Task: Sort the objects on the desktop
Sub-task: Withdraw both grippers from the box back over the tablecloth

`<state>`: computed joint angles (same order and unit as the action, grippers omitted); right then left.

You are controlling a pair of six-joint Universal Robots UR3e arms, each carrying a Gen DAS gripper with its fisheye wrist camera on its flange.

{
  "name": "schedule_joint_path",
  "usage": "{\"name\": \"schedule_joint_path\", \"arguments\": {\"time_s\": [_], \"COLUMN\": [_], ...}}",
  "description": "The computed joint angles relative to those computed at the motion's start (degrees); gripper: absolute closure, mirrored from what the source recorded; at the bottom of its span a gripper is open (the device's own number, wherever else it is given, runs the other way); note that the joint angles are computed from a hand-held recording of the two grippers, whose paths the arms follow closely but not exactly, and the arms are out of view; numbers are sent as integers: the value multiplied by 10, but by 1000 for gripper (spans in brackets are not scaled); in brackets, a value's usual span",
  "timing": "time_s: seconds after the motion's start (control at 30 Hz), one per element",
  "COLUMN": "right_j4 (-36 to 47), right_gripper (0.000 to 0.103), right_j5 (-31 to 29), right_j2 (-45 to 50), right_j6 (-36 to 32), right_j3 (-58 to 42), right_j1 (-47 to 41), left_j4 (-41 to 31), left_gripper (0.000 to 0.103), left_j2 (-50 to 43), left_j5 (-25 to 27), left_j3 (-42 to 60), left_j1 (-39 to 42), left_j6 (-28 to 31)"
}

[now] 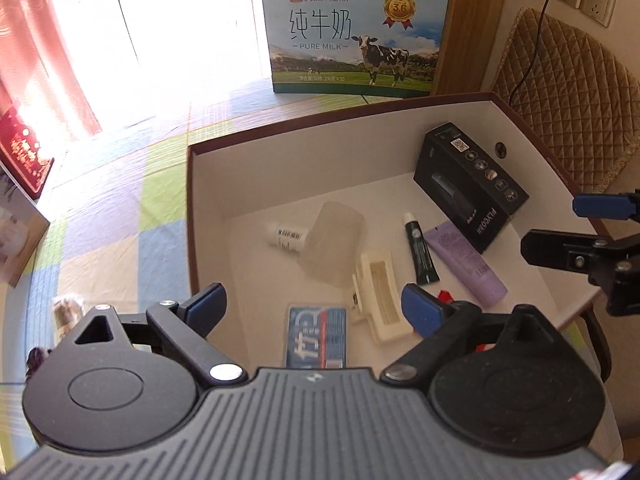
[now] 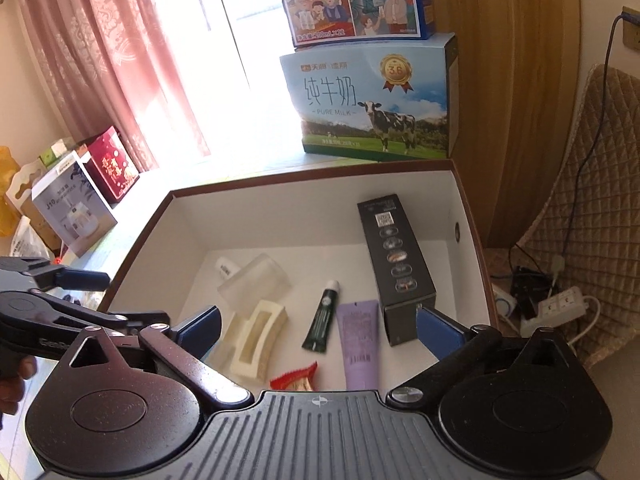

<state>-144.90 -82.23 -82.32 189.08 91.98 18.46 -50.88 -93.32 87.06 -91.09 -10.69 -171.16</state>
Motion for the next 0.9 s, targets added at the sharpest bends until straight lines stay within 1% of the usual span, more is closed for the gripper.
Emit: {"name": "schedule_joint_path", "arguments": {"time_s": [0.2,0.33,0.53,0.73,0.9], "right_j4": [15,19,30,48,64], "right_gripper": [2,2,2,2,2], "right_j5": [-21,-37,-44,-64,-67], "right_j2": [-41,-62,-89,-103,-108], "right_j6": [-2,-3,10,28,45], "right_j3": [22,39,60,67,70], "right_j1": [16,34,58,92,117], "left_j4": [-15,-31,-57,-92,-128], "left_gripper": [9,7,6,6,6], "left_j2": [67,116,187,262,318], "left_j5": [-3,-4,-6,-20,-37], "left_j3": [-40,-69,-114,-150,-171], "left_j1": [10,19,40,72,106], "left_j6": [-9,-11,-11,8,29]}}
